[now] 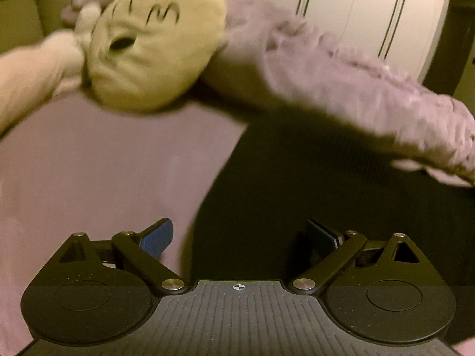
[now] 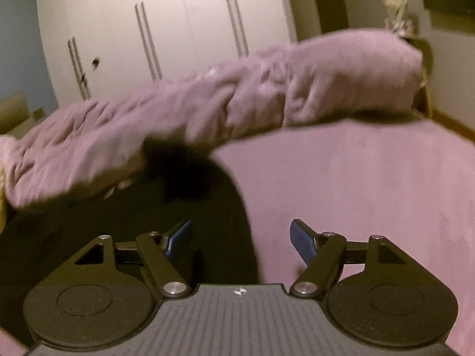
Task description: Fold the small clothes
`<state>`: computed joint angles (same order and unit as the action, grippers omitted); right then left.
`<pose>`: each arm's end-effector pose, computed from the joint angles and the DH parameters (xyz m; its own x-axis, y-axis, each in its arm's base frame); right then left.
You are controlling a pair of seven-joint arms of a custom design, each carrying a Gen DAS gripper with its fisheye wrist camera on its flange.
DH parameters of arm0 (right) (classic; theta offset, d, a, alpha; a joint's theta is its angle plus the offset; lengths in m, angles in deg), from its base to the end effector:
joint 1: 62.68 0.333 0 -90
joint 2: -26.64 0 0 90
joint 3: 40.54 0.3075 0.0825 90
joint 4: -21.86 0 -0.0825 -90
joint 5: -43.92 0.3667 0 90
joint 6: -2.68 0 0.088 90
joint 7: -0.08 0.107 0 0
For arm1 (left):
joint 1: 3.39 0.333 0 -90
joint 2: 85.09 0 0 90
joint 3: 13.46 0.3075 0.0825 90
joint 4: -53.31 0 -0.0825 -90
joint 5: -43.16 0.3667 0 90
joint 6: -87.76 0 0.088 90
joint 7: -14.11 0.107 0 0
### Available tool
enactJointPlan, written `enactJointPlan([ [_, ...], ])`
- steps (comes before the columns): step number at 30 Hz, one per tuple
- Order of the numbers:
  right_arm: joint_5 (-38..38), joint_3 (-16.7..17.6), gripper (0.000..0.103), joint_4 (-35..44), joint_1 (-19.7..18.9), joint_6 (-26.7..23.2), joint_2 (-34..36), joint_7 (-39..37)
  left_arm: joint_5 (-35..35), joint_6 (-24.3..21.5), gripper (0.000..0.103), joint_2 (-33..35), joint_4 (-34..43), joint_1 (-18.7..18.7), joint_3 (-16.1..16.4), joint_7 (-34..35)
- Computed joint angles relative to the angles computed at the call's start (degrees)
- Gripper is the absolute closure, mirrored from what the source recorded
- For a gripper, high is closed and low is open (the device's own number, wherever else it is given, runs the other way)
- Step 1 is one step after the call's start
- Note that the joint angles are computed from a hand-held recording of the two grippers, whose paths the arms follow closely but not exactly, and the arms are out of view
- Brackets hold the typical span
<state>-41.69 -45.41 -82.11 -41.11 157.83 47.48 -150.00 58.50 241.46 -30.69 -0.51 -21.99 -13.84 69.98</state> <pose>0.6074 0.2236 0.3748 -0.3696 -0.9008 -0.2279 -0.4317 0.3837 -0.8164 0.7639 -0.2688 0.3953 0.0021 -0.9837 0.1800 -0.6979 -0.1304 -0.7042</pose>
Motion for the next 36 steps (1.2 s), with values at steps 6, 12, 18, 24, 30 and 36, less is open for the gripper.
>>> enactJointPlan([
  [6,-1.0,0.4,0.030,-4.1,-0.4,3.1,-1.8,5.1,-2.5,5.4,0.004,-6.6,-12.3,1.6,-2.0,-1.5],
  [12,-4.0,1.5,0.066,-3.8,-3.2,11.2,-1.1,9.9,-4.6,5.0,0.004,-6.9,-13.1,2.7,-4.4,2.2],
  [18,-2.2,1.3,0.090,-2.3,-1.6,6.4,-1.0,3.8,-5.3,5.3,0.004,-6.7,-12.6,1.5,-3.6,2.2],
  [24,7.8,1.8,0.088,-1.1,1.6,-7.0,-0.3,-7.0,-4.9,4.9,0.004,-6.3,-11.7,0.5,-2.6,1.3],
  [30,4.9,1.1,0.076,-7.8,2.8,-7.0,-4.8,4.5,-3.6,3.4,0.004,-6.9,-12.6,0.2,-1.6,0.5],
  [36,1.0,3.2,0.059,-11.4,0.7,-2.8,-7.0,10.2,-1.7,1.7,0.004,-6.6,-11.7,-0.6,-0.9,-0.7],
])
